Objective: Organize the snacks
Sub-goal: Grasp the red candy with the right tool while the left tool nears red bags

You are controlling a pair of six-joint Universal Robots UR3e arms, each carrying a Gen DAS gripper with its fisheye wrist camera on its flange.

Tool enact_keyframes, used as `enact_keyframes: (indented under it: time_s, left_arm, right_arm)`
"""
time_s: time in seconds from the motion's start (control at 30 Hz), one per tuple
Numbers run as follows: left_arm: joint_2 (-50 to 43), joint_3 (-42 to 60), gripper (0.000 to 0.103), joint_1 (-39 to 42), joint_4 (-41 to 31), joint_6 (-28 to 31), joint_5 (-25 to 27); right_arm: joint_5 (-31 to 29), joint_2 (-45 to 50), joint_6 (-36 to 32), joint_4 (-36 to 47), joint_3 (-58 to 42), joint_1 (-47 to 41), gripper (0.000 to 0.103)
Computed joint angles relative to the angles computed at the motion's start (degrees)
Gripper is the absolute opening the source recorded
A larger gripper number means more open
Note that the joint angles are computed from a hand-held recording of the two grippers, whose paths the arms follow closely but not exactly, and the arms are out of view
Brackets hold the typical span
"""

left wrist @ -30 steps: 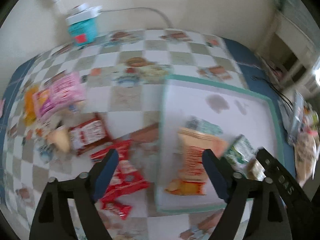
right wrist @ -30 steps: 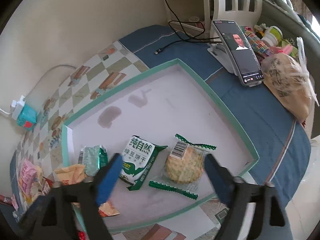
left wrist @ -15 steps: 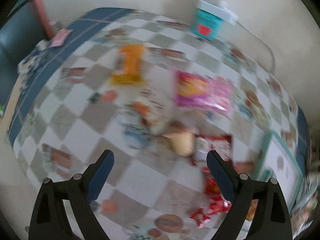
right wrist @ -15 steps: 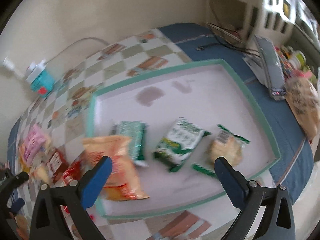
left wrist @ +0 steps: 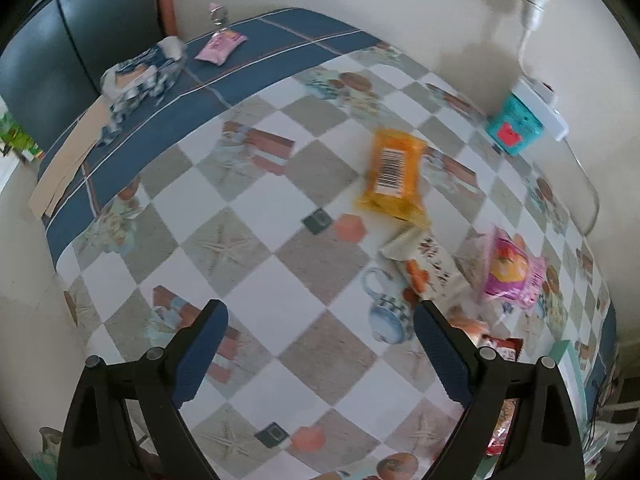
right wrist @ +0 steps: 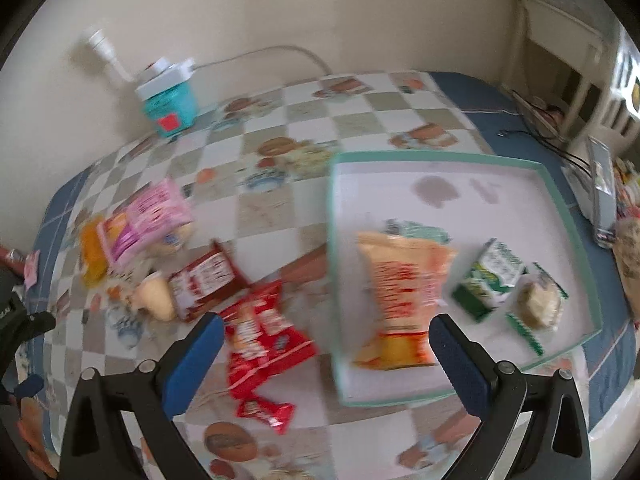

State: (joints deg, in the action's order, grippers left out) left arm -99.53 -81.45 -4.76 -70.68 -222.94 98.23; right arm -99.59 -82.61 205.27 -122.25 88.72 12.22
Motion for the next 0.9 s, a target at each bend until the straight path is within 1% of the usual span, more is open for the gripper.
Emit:
enact_keyframes:
  time_s: [0.2,0.33,0.4,0.43,0.53,0.57,0.67,0.7,0.8,0.9]
  left_arm:
    - [1.18,-2.31,0.094,1.98,0.27,0.74,-2.31]
    - [-0.47,-1.33,0.094,0.86,-0.29,1.58,-3.21]
    - [-2.13,-0.16,0.094,-0.12,-1.06,2.0,-3.81]
    - [-3.11,0.42,0.094,-0.6,-1.35,2.33,-4.66]
    - [-5.94,1.0,0.094,-1.04,-1.52,3.37,-10.29]
    - [-7.15,1.79,0.094,-1.47,-2.26,3.59,-11.24]
    - [-10.65,5.53,0.094,-3.57,-4.78,3.6,-10.63]
    - [-11.39,6.42,0.094,-4.16,-5.18,3.61,-10.34]
    - [-13.12,8.46,0.094,-5.65,-6.05,3.95,-10.65]
    - [-14.14,9.46,0.094,-6.29,-6.88,4.2,-11.1]
  right_arm:
    - [-0.46,4.19,1.29,1.76,-3.76,3.43,0.103]
    - [-0.74,6.44,0.97,4.6,-5.9,4.68,0.103]
    - [0.37,6.6,0.91,5.64,-5.71,4.71,0.103]
    - [0.85,6.56,0.84,5.82,-5.41,4.7,0.103]
    - [1.65,6.61,1.17,6.85,-4.83,4.5,0.103]
    - [2.16,6.38,1.34,7.06,-4.42,4.26,0.103]
    - [5.99,5.24,2.73,8.01,-1.95,2.53,0.103]
    - [5.89,5.1,3.11,8.01,-1.58,2.58,0.103]
    - [2.59,5.95,3.63,10.27,-3.02,4.62,0.103]
    - [2.08,6.12,4.74,11.79,-3.39,5.3,0.103]
